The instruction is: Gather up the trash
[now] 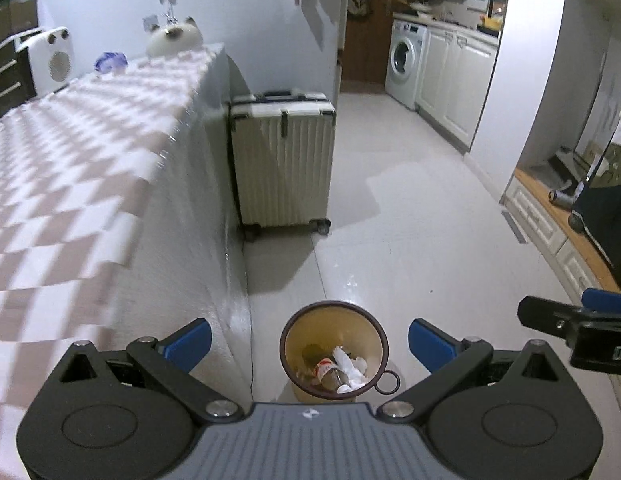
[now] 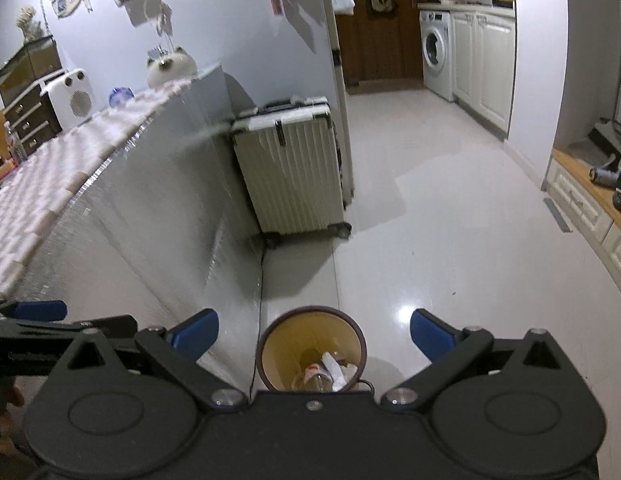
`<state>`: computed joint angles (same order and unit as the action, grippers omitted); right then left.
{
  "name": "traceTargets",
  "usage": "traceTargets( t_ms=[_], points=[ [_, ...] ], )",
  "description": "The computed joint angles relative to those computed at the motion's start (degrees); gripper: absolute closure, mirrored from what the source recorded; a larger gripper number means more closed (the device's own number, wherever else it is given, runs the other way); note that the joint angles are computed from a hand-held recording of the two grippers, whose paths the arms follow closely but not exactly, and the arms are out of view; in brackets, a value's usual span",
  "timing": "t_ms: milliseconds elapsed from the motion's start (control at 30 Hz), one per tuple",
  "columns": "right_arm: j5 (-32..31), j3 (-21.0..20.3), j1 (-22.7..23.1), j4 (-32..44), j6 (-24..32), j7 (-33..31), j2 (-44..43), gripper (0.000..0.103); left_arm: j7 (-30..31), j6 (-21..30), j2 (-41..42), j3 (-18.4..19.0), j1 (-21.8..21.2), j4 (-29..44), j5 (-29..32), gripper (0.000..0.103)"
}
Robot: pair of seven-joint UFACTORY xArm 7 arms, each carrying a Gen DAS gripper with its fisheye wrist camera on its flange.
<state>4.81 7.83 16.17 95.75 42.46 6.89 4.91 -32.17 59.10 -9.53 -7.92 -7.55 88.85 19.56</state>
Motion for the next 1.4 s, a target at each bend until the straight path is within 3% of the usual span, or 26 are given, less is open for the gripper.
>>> traceTargets(
  t_ms=[267,733,1400],
  points=[
    [-3.45,0.64,1.03,-0.96,0.70,2.63,-4.71,0.000,-0.76,4.11,-4.96,-1.68,1.06,0.33,2.97,0.000],
    [-8.50,2.41,1.86,-1.60,4.10,6.38,-9.88,0.000,1.66,8.06,-11.63,-1.67,4.24,-1.82,1.12,0.000],
    [-10.29,4.43,2.74,-4.57,7.27,7.86,-14.23,0.000,3.66,7.00,-18.90,-2.08,7.31,-8.66,-3.20,0.000]
  ],
)
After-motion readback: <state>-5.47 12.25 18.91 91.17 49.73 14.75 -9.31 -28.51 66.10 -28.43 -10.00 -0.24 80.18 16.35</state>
